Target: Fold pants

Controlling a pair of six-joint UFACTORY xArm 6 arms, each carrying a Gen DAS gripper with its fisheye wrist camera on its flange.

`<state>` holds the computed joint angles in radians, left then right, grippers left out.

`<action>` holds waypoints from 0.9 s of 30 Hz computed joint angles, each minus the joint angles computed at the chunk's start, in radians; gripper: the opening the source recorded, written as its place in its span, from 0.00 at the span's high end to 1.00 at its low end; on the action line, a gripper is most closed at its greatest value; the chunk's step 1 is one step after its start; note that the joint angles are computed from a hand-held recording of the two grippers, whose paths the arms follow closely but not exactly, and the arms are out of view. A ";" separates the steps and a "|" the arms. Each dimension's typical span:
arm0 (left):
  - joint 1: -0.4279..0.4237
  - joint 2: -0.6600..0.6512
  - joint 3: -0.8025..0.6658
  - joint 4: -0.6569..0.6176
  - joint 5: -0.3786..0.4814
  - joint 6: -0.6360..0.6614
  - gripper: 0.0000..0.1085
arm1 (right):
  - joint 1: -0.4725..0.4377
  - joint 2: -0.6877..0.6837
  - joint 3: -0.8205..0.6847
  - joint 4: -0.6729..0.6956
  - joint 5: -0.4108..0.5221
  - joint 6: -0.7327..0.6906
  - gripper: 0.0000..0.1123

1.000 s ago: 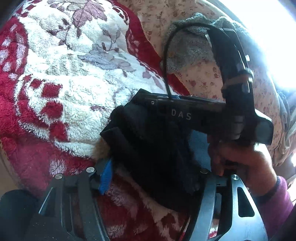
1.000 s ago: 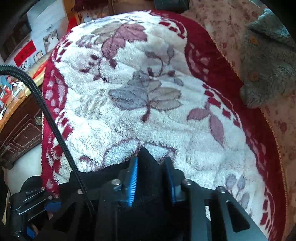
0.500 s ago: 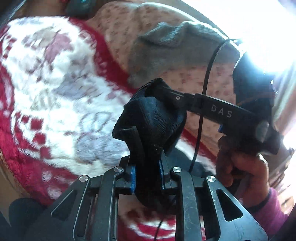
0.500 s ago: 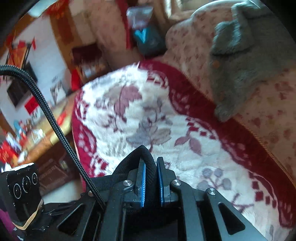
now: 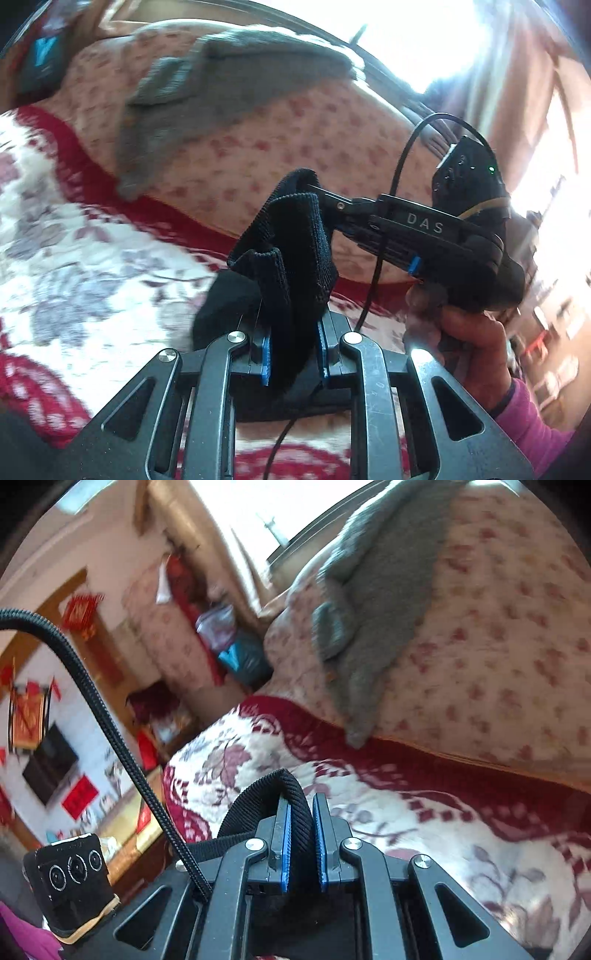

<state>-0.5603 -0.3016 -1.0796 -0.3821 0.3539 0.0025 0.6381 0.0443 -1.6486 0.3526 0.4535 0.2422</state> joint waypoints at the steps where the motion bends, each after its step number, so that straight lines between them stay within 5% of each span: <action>1: -0.019 0.018 -0.018 0.001 0.006 0.005 0.84 | -0.008 -0.038 0.050 0.004 -0.016 0.004 0.91; 12: -0.226 0.255 -0.186 0.210 0.107 -0.133 0.84 | -0.160 -0.500 0.673 0.065 -0.137 0.090 0.91; 17: -0.257 0.351 -0.252 0.296 0.150 -0.194 0.84 | -0.218 -0.552 0.811 0.228 -0.150 0.016 0.91; 20: -0.254 0.361 -0.255 0.268 0.173 -0.168 0.83 | -0.241 -0.566 0.861 0.263 -0.167 0.048 0.78; 22: -0.251 0.353 -0.259 0.240 0.182 -0.139 0.76 | -0.258 -0.596 0.893 0.224 -0.162 0.116 0.57; 23: -0.250 0.341 -0.248 0.177 0.170 -0.089 0.66 | -0.269 -0.611 0.906 0.156 -0.157 0.185 0.57; 27: -0.261 0.295 -0.232 -0.033 0.167 0.101 0.58 | -0.301 -0.701 0.954 0.033 -0.118 0.328 0.57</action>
